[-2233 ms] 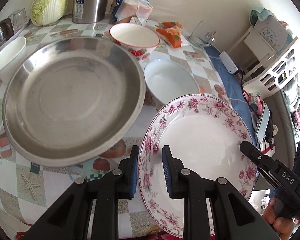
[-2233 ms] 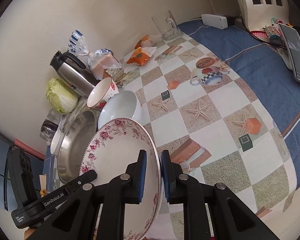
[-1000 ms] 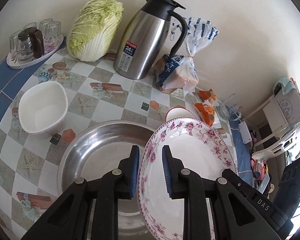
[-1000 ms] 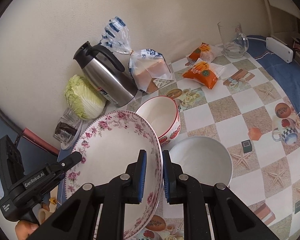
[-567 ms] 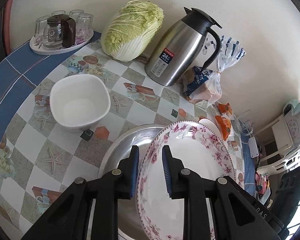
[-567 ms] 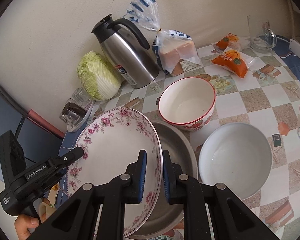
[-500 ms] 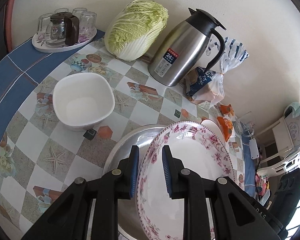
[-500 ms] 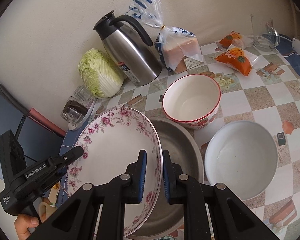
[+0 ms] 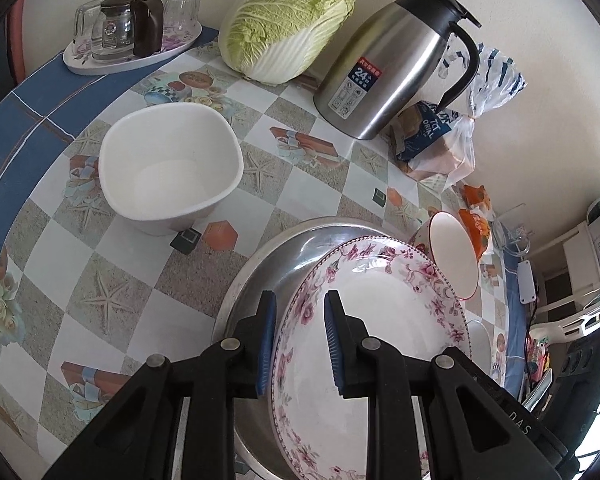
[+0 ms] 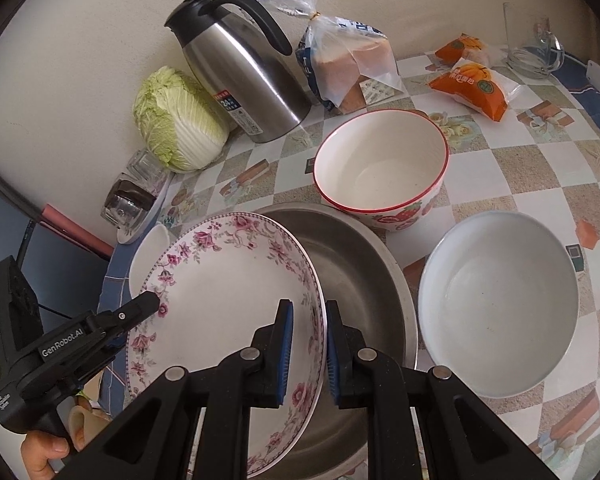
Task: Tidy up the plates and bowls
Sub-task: 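Lower the pink-floral plate into the steel basin with both tools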
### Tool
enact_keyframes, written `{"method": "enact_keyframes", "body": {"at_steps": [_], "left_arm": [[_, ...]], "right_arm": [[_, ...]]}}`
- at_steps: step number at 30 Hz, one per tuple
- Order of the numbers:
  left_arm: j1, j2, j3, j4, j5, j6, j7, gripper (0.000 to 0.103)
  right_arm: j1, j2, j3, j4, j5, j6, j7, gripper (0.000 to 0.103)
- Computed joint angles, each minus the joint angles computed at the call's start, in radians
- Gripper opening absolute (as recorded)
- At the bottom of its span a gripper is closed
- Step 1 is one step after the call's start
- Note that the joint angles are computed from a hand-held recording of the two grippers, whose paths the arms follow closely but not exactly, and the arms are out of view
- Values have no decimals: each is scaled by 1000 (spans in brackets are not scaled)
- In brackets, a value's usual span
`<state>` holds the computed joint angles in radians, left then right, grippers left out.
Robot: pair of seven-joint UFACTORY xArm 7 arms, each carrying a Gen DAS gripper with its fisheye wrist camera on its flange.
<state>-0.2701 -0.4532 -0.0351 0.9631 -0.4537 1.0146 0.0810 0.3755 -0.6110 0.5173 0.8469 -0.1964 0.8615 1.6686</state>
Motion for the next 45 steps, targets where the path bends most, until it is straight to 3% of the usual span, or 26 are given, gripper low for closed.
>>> {"method": "enact_keyframes", "body": {"at_steps": [15, 45], "left_arm": [[1, 43, -21, 5, 34, 27, -28, 24], [-5, 61, -31, 3, 64, -16, -32, 25]], "right_arm": [[36, -1, -38, -71, 66, -36, -5, 18], [39, 53, -42, -29, 41, 18, -20, 19]]}}
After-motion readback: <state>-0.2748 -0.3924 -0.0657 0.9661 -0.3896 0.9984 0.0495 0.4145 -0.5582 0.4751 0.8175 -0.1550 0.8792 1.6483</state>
